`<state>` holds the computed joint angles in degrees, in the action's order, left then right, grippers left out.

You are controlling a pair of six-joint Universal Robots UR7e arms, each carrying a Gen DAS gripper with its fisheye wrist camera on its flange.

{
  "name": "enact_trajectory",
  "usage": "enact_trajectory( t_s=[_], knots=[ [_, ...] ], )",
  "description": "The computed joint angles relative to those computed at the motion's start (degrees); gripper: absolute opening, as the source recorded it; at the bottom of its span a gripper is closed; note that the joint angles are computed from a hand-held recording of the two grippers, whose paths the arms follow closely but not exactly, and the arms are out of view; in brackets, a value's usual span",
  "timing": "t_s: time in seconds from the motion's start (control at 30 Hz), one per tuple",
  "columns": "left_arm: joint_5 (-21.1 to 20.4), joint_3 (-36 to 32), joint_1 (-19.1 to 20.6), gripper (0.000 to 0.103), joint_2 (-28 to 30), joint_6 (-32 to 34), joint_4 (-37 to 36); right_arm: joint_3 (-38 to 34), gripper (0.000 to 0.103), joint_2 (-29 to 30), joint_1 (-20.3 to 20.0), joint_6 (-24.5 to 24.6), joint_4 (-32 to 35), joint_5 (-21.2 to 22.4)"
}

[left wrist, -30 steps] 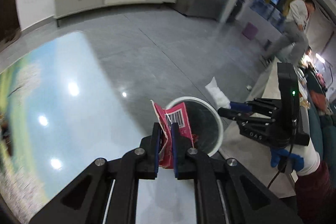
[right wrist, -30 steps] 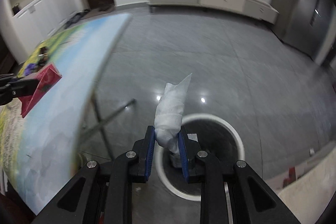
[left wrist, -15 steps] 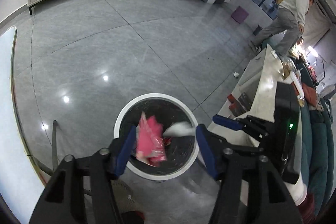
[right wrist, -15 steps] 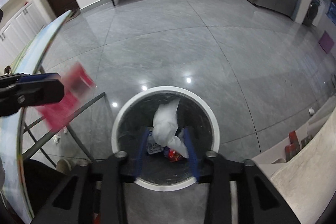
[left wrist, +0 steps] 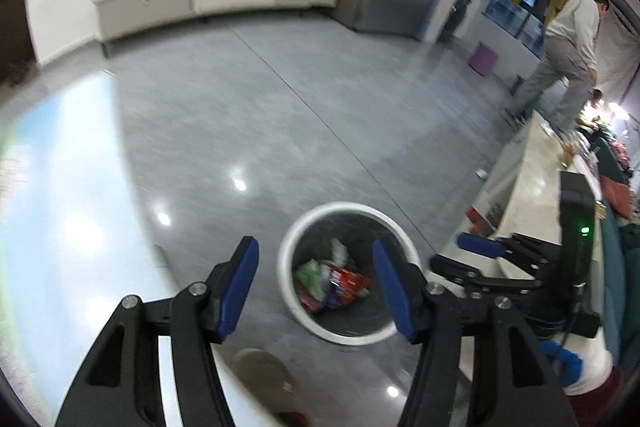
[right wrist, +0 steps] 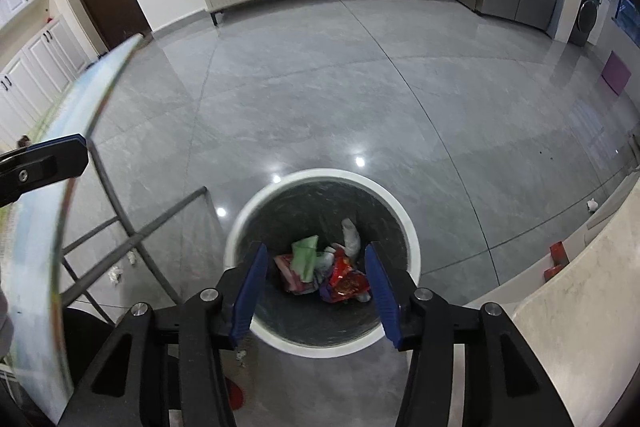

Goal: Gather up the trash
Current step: 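Carry the pink box and white tissue over the bin and open both tools, then move both tools back to the table toward the purple bag and brown bag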

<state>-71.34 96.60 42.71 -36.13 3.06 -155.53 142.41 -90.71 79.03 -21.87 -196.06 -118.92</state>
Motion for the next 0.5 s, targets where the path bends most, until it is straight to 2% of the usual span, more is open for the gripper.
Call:
enact_trajectory(
  t_s=[0.23, 0.37, 0.5],
  knots=[
    [10.5, 10.3, -1.1, 0.058, -9.3, 3.5, -10.9, 0.6, 0.056, 0.9, 8.1, 1.7, -2.6, -2.4],
    [15.7, 14.2, -0.8, 0.058, -14.0, 2.8, -13.7, -0.2, 0.06, 3.3, 13.6, 2.7, -4.1, -4.4],
    [18.6, 17.0, 0.8, 0.063, -18.6, 0.9, -14.8, -1.6, 0.065, 6.6, 18.8, 3.7, -5.5, -6.0]
  ],
)
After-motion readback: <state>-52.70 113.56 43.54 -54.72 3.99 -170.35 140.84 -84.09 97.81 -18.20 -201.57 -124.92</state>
